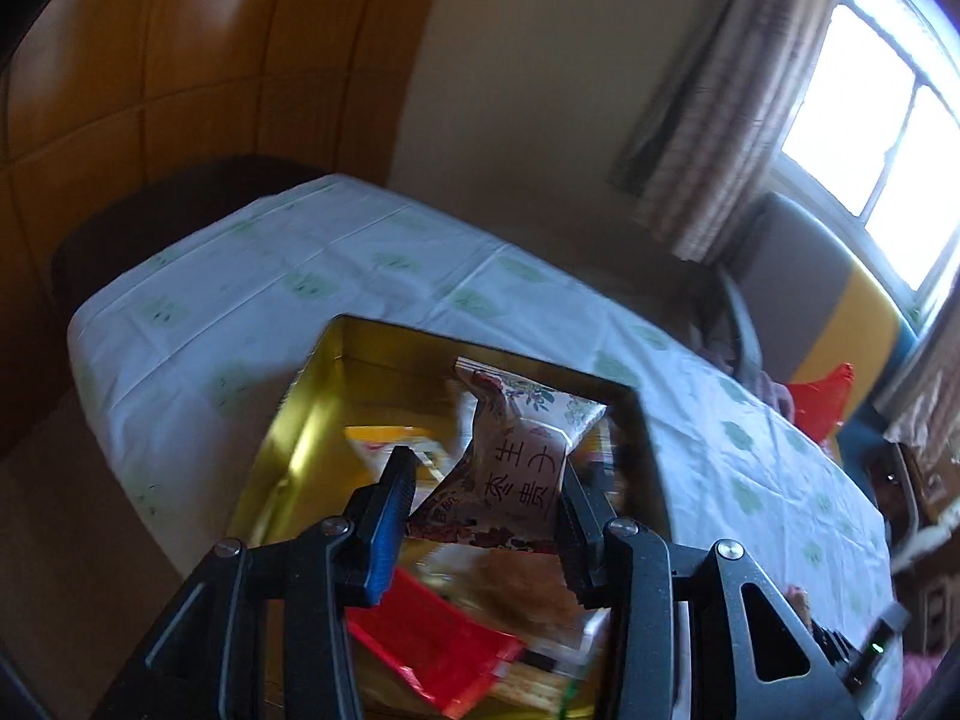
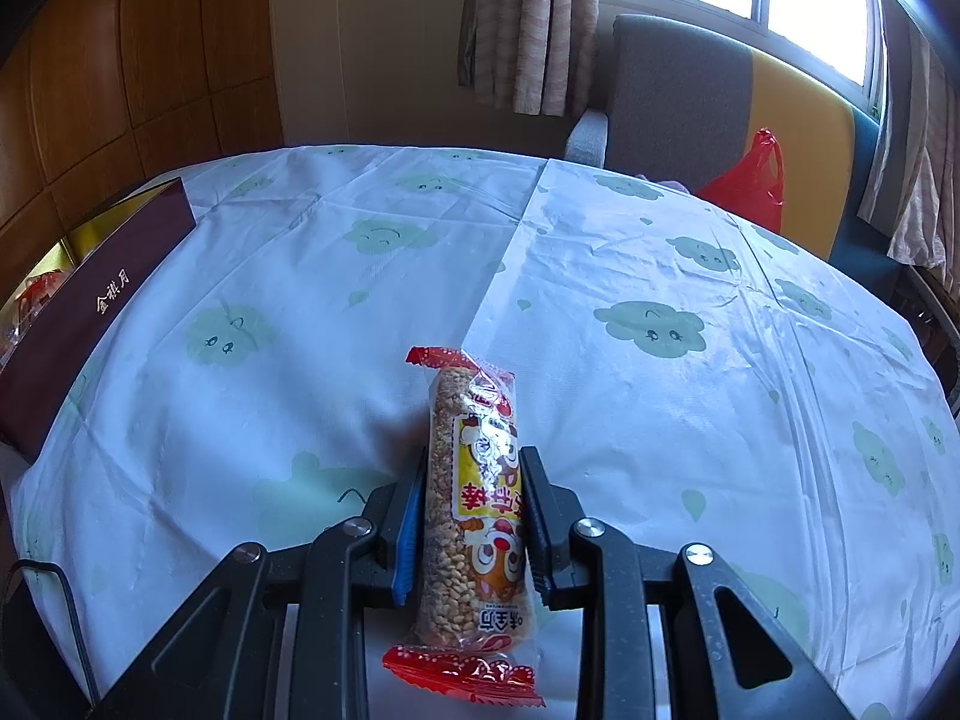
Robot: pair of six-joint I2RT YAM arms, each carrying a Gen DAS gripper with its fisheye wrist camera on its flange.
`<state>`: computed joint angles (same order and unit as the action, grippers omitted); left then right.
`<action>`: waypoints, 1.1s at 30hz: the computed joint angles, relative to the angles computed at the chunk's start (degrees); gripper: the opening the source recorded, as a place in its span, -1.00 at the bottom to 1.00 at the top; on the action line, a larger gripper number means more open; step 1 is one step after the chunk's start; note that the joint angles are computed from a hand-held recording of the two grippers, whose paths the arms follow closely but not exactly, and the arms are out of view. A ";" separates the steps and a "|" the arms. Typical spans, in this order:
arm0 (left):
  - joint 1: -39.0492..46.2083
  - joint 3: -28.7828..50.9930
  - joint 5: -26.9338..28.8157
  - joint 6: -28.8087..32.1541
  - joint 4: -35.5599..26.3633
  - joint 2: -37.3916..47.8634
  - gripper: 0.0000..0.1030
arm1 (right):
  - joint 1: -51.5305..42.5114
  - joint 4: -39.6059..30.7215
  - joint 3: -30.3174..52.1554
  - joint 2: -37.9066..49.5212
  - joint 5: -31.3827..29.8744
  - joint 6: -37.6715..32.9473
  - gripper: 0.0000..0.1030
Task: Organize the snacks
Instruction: 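Carry the candy packet into the tin and release it with the left tool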
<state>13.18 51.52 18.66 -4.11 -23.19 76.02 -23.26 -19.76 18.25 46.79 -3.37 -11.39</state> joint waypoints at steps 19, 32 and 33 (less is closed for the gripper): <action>-11.90 -1.40 -15.11 -0.11 8.89 12.73 -0.10 | -1.15 0.45 -0.17 0.27 -1.71 -0.09 -0.43; -19.15 -10.96 -20.72 -2.79 7.01 -1.91 -0.04 | 0.11 0.40 -0.42 -0.36 -0.12 0.38 -0.43; -19.67 -11.26 -20.75 -2.78 6.66 -2.69 -0.04 | 0.30 0.41 -0.43 -0.37 0.07 0.48 -0.43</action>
